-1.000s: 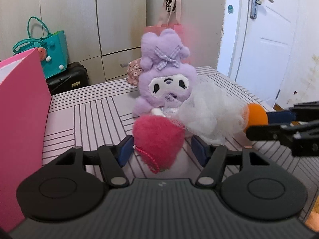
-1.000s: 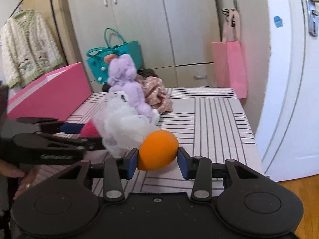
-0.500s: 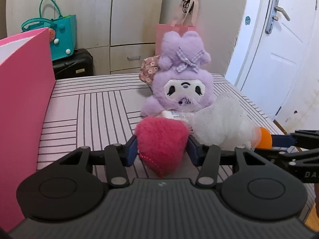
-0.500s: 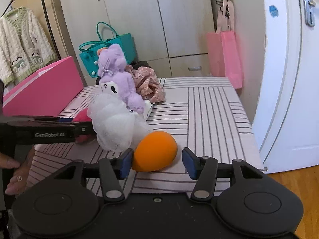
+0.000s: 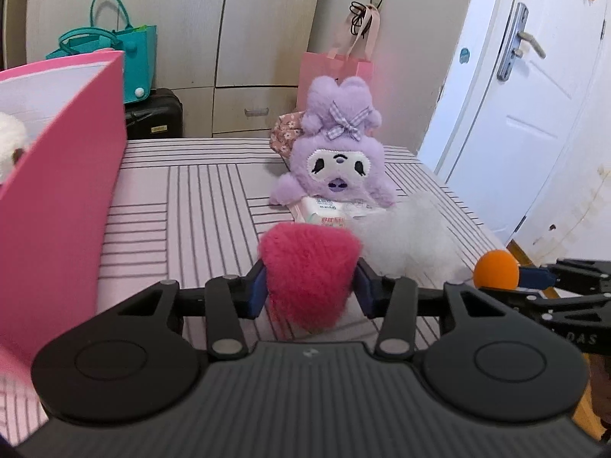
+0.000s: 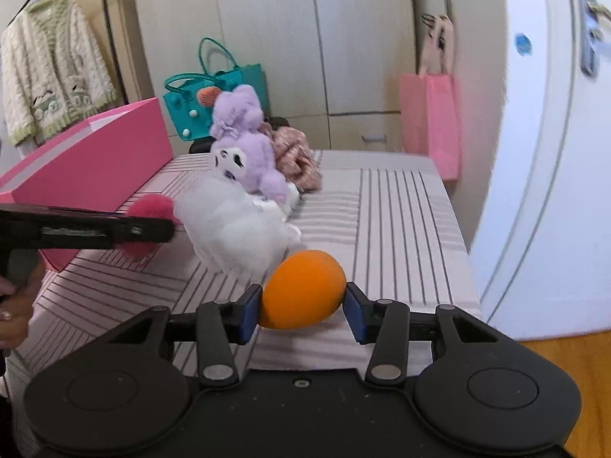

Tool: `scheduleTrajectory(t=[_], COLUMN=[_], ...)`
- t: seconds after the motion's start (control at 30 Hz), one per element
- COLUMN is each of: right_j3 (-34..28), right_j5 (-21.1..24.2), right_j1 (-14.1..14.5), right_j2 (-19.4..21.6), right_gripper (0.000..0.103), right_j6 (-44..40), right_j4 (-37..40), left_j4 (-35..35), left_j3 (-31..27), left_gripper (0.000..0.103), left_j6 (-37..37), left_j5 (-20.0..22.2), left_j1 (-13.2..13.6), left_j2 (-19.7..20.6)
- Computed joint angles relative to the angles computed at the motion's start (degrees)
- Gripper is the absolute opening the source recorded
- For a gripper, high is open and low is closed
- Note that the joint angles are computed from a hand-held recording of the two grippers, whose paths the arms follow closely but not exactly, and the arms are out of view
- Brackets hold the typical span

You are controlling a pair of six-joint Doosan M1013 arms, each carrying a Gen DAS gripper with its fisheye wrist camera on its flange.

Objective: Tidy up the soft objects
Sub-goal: 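Close the right gripper on the orange ball while the left gripper grasps the pink pompom, then carry the orange ball with the right gripper while the left gripper carries the pompom over the pink box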

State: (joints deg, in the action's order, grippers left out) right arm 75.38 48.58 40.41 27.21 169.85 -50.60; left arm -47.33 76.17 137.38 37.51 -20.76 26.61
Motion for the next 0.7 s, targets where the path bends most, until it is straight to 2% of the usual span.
scheduleTrajectory(t=[0.13,0.2,0.27,0.57,0.7], right_j3=[2.0,2.1,1.8,-0.5,-1.2], right_j5=[-2.8,-3.9,-5.1,-7.5,-11.1], right_j1=[0.2,0.3,0.5,1.1,0.8], right_j2=[-1.4,-1.5,-1.4,0.0,0.3], right_gripper=[0.051,0.051,0.051,0.052,0.052], right_j6=[4.7,5.1,4.1,-1.9,-6.5], right_j4=[-0.2,-0.1,0.1,5.6,9.7], left_j4=[0.4,0.1,-0.8,-6.0,-6.4], left_j3=[1.4,1.4,1.4,6.6,6.4], left_gripper=[0.045,0.045,0.045,0.045,0.045], left_j6=[-0.1,-0.7,-0.7,4.3,3.6], left_j5=[-0.2,1.8,3.9,4.4,9.0], left_j1=[0.6,1.1,1.8,3.7,5.1], left_j2=[-1.3,-1.5,-1.7,-5.7,-6.1])
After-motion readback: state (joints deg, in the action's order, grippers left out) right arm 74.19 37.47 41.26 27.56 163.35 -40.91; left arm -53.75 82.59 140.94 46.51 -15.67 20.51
